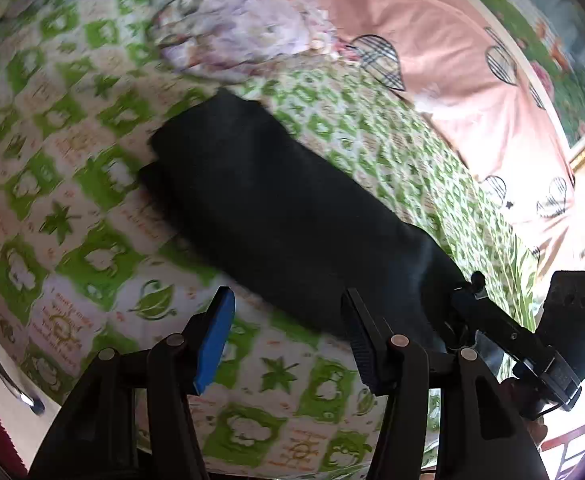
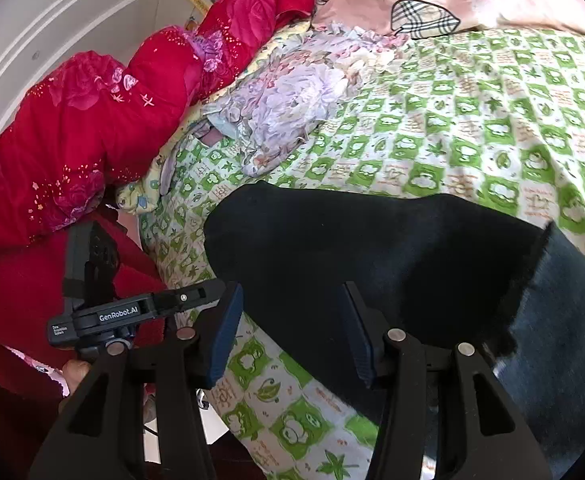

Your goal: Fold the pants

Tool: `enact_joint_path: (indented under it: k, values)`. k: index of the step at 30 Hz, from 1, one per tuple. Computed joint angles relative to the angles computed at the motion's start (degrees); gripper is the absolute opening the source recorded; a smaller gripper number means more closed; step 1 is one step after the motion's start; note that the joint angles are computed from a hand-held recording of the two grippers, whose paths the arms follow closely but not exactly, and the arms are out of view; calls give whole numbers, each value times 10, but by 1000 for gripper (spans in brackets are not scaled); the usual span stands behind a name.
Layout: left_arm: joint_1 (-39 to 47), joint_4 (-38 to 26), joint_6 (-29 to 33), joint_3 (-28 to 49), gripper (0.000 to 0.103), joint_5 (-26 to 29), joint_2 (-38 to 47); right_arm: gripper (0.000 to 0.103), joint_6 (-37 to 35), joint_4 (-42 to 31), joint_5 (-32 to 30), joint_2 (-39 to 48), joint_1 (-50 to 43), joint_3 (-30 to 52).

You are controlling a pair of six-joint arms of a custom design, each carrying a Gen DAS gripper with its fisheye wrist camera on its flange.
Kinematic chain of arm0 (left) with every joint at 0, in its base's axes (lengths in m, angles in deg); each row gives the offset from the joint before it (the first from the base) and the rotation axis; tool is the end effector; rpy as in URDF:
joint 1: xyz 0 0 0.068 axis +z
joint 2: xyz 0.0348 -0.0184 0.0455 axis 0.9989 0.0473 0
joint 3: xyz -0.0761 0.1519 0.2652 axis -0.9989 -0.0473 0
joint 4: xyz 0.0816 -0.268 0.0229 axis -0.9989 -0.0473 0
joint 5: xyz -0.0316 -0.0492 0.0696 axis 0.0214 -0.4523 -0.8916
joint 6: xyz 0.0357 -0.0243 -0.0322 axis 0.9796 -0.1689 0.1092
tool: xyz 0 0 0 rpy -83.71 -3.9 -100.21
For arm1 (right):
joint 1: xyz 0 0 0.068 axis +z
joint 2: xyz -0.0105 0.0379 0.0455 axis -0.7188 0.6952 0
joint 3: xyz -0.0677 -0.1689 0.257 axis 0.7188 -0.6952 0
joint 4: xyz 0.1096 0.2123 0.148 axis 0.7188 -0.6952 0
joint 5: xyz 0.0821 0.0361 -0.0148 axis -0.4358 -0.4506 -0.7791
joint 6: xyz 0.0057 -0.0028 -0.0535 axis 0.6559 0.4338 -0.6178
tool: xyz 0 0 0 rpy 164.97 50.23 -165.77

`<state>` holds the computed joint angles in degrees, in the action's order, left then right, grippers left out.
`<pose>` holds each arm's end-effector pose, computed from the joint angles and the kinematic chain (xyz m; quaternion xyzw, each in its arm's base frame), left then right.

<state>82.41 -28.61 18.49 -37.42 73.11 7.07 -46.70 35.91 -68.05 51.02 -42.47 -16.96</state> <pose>0.1836 -0.0138 0.1428 -0.3586 0.8553 -0.1485 0.3431 0.3646 0.0526 0.1620 -0.3026 0.8105 0.4411 0.2387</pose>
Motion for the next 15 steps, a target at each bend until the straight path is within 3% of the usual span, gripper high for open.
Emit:
enact_joint_path:
  k: [15]
  values:
    - [133,54,24,-2,56,75,58,55,25,14,29,26,60,49]
